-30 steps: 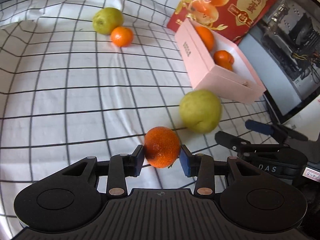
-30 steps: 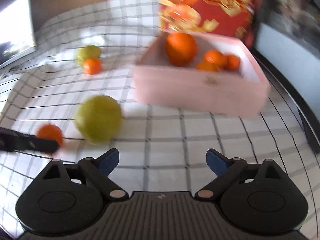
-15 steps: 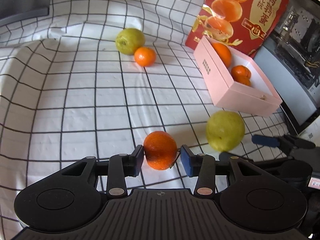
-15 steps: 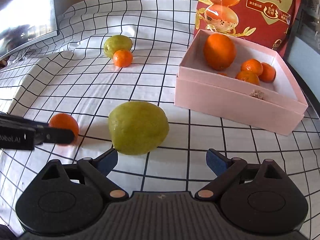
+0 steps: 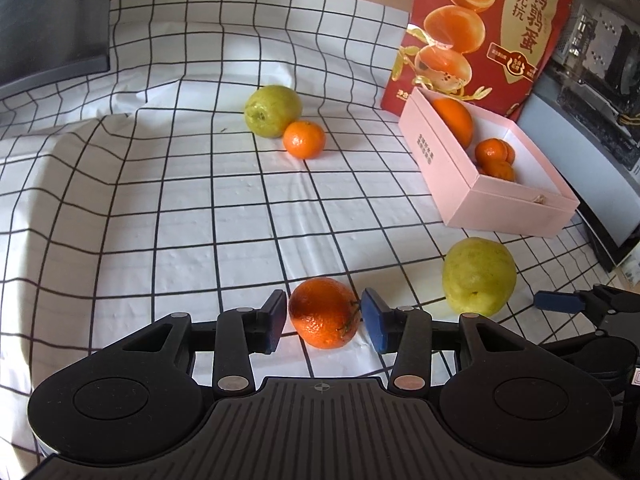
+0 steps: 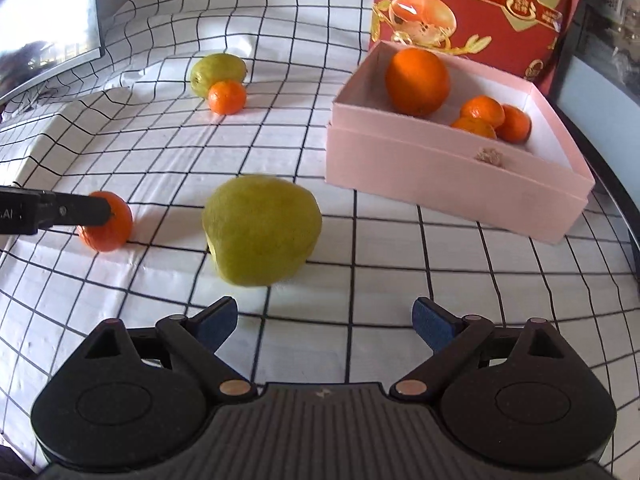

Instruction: Organize fruits

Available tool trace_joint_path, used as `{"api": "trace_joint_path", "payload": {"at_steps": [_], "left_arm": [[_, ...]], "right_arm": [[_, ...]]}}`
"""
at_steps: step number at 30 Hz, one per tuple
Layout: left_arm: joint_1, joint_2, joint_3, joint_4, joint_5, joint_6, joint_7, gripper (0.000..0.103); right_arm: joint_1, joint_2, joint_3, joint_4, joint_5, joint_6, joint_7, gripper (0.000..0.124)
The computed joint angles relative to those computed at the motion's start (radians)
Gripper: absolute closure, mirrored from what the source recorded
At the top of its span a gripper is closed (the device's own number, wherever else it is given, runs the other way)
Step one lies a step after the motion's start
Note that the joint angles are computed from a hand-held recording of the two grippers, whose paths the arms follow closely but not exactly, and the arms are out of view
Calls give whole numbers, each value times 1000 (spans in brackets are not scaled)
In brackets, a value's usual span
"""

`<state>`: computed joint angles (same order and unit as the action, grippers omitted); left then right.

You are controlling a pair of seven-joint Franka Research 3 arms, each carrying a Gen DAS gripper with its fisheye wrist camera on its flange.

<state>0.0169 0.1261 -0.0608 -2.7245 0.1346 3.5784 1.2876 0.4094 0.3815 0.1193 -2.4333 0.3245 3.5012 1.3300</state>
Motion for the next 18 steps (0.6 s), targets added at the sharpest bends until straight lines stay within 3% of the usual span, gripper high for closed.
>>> {"api": "trace_joint_path", "payload": {"at_steps": [6,11,14,18], "left_arm": [[-59,-7,14,9,-118,-15,122,59],[-61,-18,17,1,-172,-16,158,58],[-14,-30,8,-24,-104,39,87,60],[47,-42,3,-45,79,97,24,60]], "right_arm": [[-22,0,13,-10,-18,8,25,29],[-27,0,15,-12,-29,13,31,29],[-15,0,5,-9,-18,10,30,29],[49,-7,-37,-14,42,43,-9,29]]}}
